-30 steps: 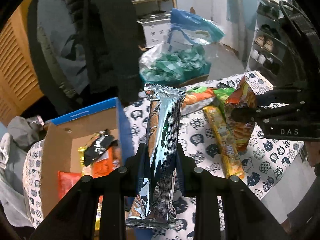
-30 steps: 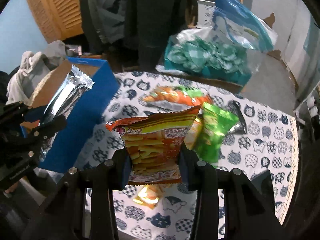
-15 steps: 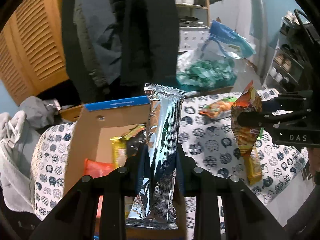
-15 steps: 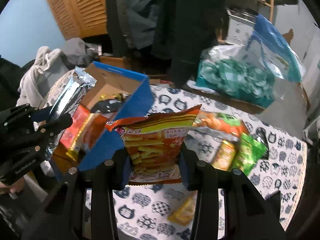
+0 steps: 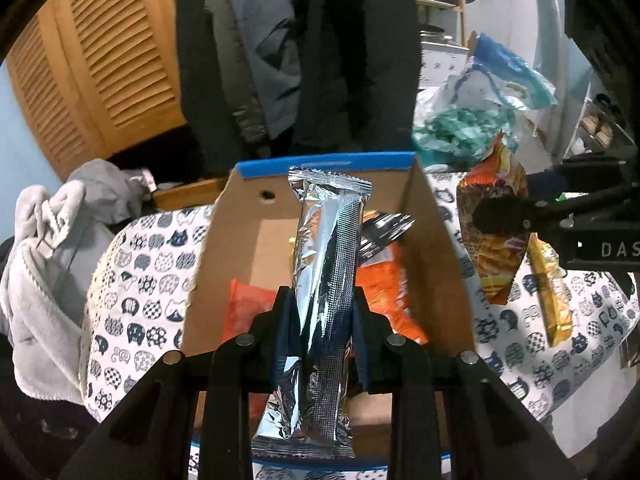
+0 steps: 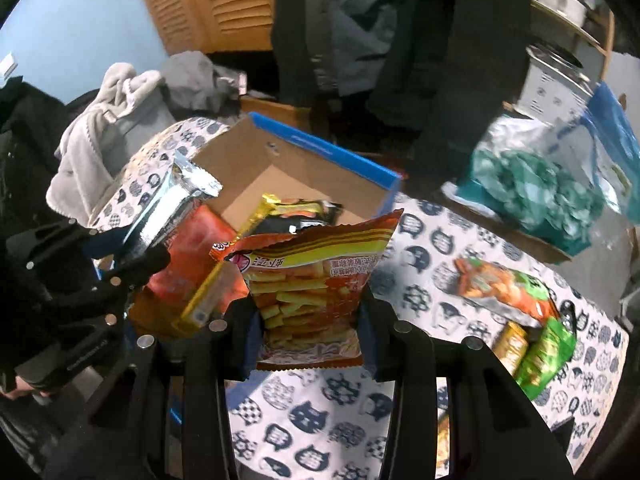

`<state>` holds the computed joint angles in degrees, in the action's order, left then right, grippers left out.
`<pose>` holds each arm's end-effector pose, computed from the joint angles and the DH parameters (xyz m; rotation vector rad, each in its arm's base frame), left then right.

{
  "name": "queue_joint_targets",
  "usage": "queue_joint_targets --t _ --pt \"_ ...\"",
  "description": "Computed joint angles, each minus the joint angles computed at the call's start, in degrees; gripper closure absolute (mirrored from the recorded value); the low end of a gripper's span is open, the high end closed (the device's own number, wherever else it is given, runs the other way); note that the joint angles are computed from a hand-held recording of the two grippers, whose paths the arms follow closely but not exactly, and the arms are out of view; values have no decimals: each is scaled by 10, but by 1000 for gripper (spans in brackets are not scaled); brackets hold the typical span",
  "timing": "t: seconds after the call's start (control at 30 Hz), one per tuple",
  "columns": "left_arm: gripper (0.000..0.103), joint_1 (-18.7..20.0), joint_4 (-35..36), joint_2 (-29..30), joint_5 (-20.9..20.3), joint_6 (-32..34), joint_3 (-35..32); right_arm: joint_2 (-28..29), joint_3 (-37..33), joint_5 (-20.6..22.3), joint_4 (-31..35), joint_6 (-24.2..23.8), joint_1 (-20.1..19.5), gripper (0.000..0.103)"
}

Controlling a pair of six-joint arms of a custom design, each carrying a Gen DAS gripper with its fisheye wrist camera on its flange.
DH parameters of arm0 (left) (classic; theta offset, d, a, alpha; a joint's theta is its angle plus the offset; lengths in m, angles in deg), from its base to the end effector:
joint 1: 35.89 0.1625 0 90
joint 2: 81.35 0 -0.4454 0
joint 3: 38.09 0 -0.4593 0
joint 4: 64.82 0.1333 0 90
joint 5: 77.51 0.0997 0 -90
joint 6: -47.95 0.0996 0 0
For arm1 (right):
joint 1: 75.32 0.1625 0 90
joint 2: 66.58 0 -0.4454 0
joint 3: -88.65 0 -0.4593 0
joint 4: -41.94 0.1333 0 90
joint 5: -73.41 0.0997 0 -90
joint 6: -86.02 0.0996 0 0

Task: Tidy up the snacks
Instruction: 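Carry the silver bar and orange chip bag over the box and release them, then move both open tools back over the remaining snacks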

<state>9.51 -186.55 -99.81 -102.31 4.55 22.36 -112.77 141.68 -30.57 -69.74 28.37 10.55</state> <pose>-0.4407 -0.7655 -0.0626 0.1416 2.0843 -0.7919 0.0452 -0.8911 0.3613 1.2197 -2.5180 0.1366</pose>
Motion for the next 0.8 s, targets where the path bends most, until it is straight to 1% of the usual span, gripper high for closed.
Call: queue_joint_targets --t 0.2,0.3,0.5,0.57,0.6,0.63,0.67,0.7,0.8 --pt "75 10 27 -27 -9 -54 39 2 25 -10 -1 -3 13 64" --pt "75 14 26 -39 -18 -72 56 2 40 -16 -3 -5 19 63" --pt "75 16 52 -48 -19 -104 65 4 57 -30 -5 -8 26 63" --pt "73 17 60 -50 -19 -113 66 6 59 -37 -6 -6 27 63" --pt "68 17 60 -50 -19 -114 66 6 59 -38 -9 -5 28 58" --pt "60 16 56 -51 -18 -113 68 6 60 -38 -10 -4 28 54" --pt "56 16 57 -52 -16 -116 69 6 59 -33 -9 -2 27 46" --pt "50 15 55 -53 -12 -120 70 5 58 -29 -9 -2 26 41" --pt "49 13 48 -53 -9 -117 70 4 55 -22 -13 1 26 39"
